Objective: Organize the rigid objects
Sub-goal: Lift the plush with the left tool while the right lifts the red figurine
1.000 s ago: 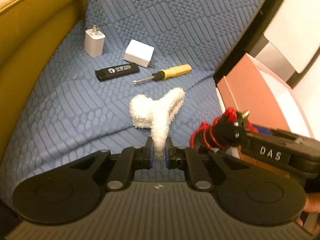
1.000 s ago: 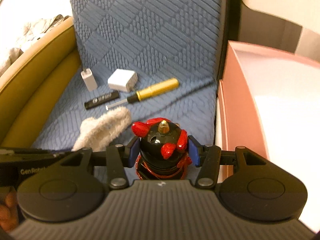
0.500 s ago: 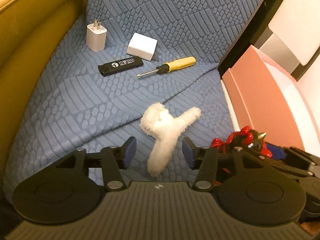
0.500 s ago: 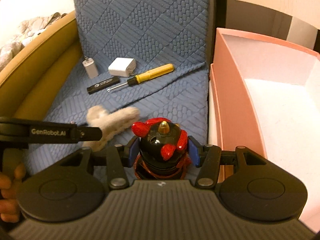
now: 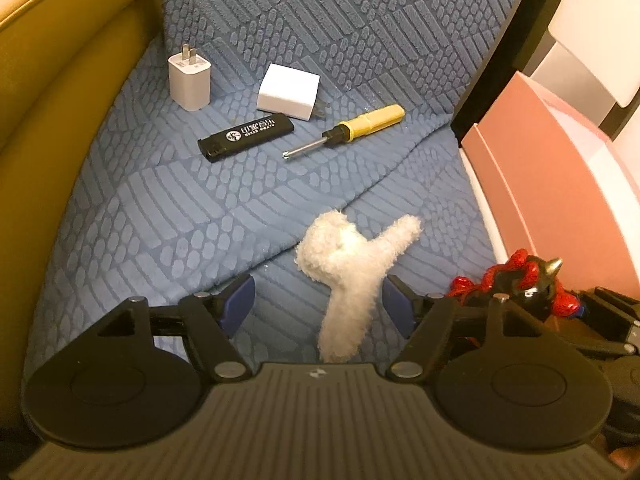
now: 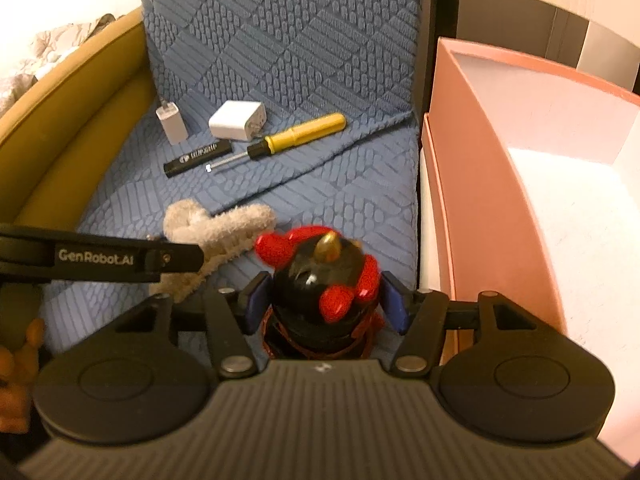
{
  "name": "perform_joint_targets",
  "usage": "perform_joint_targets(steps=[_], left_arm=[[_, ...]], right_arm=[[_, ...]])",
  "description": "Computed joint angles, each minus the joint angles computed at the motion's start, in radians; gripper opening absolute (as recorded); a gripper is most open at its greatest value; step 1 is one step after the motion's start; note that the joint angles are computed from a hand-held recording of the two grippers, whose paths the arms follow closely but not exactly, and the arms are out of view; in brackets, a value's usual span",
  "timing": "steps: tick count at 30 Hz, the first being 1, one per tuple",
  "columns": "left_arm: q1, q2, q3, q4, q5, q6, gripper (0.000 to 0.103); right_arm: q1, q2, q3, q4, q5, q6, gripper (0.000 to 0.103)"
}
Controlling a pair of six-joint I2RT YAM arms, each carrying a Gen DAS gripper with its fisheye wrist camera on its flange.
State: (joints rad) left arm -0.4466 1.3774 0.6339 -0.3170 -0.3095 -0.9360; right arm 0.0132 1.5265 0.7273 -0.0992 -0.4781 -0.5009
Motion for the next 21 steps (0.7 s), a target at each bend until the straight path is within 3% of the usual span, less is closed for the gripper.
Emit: perform_joint_targets(steps=[15,18,20,21], left_arm=[[0.008,0.096,0.041,0.069,-0.031,0.134,0.075],[0.004,0.096,0.045,0.075,-0.037,0.149,0.068],[0.009,0.083,0.035,0.088,-0.026,0.143,0.056],[0.014,0.077,0.029,0.095,-0.016,0.136,0.055]], right_arm=[[0.014,0.020,-0.006,0.019,0.027,0.043,0.061],[0.018,0.016,-0.018,0.036,0.033,0.049,0.060],[0.022,0.009,-0.030,0.047,0.039,0.048,0.060],[0.024,0.005,-0.035,0.052,0.043,0.046,0.060]])
